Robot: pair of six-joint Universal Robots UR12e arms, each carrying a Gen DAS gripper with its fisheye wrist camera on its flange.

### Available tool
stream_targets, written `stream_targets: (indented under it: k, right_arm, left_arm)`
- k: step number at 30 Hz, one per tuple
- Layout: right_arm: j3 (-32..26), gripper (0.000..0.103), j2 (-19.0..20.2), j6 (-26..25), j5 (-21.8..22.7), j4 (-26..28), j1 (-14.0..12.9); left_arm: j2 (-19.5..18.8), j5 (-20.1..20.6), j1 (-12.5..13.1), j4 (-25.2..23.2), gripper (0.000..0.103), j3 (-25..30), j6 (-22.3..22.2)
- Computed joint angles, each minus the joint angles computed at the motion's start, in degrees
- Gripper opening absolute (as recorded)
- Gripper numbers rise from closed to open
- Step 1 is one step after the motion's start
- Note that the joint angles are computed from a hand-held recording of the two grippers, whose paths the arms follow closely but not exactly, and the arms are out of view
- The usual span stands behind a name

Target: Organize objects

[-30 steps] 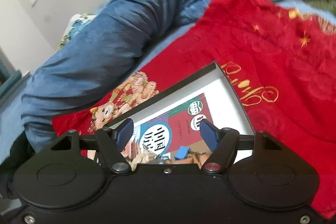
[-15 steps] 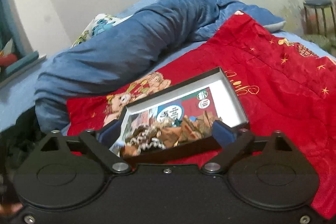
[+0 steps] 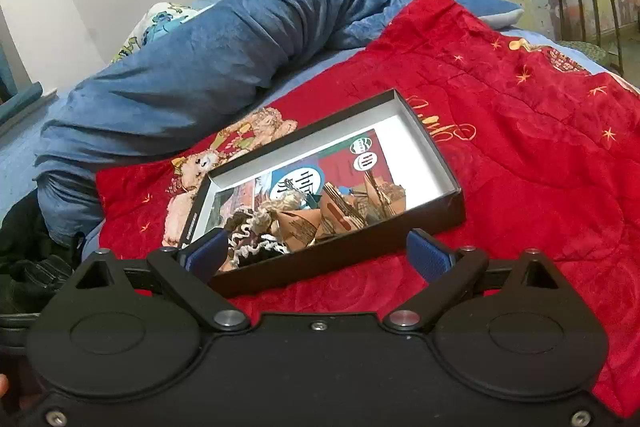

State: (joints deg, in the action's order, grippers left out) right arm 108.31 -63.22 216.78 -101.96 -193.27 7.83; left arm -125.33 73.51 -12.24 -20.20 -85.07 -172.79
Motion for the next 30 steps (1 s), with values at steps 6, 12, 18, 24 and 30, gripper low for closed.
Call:
stream_targets:
  k: [6, 12, 18, 24, 30]
  right_arm:
    - [-0.4, 0.1, 0.3, -2.1, -1.5, 0.1, 0.5]
    - [-1.4, 0.1, 0.8, -2.0, -2.0, 3.4, 0.5]
    - [-3.8, 0.103, 2.4, -3.1, -4.9, 9.2, 0.8]
    - [-4.9, 0.103, 3.7, 0.3, -3.3, 15.7, -0.2]
    - [-7.1, 0.103, 6.6, -7.6, -10.8, 18.6, 1.7]
  left_arm:
    - [-0.2, 0.7, -0.1, -0.3, 0.087, 0.3, 0.3]
    - [-1.0, 0.4, 0.0, -1.3, 0.087, 1.1, 0.8]
    - [-2.4, 6.0, -1.3, 5.9, 0.087, 0.2, 2.9]
    - [-3.5, 8.2, -1.4, 9.8, 0.09, -0.8, 2.4]
    - [-5.6, 9.0, -1.5, 6.2, 0.095, 0.8, 0.3]
